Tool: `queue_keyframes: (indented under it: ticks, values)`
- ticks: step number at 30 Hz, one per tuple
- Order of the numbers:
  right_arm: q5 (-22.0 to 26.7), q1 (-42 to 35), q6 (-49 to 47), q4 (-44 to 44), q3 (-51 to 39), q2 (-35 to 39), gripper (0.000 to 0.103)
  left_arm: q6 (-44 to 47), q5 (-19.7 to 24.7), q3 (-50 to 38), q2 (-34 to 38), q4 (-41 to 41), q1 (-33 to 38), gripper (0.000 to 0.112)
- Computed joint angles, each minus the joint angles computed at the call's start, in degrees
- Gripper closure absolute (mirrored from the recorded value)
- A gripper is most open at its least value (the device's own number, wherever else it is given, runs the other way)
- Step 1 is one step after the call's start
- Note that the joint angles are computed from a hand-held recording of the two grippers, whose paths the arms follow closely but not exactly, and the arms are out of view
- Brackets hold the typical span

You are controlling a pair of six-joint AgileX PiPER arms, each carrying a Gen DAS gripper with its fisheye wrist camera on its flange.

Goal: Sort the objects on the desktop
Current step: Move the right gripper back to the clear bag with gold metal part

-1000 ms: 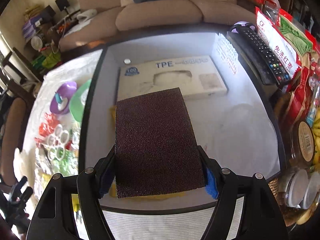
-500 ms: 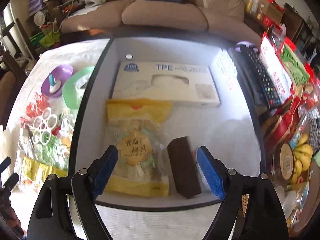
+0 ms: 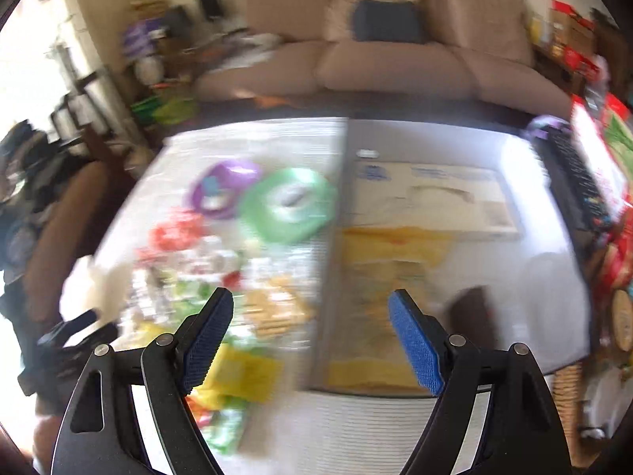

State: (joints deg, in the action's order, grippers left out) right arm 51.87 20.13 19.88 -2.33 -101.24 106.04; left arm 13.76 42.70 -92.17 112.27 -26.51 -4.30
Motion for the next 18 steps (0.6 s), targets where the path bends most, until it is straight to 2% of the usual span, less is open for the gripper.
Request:
queue_keyframes:
  ticks: [5, 10, 18]
  values:
    - [-0.79, 6.59, -1.82, 0.47, -4.03, 5.44, 0.02, 1.22, -1.82, 1.9, -1.46, -1.89, 4.31, 0.009]
    - [0.51, 9.67, -0.8, 0.46, -12.12, 14.36, 0.02, 2.88, -0.98, 1.65, -1.03, -3.31, 7.32, 0.009]
    - [8.33, 11.27, 1.25, -0.06, -35.18, 32.08, 0.02, 4.89, 0.38, -0.11, 0.41, -5.36, 11.33, 0.009]
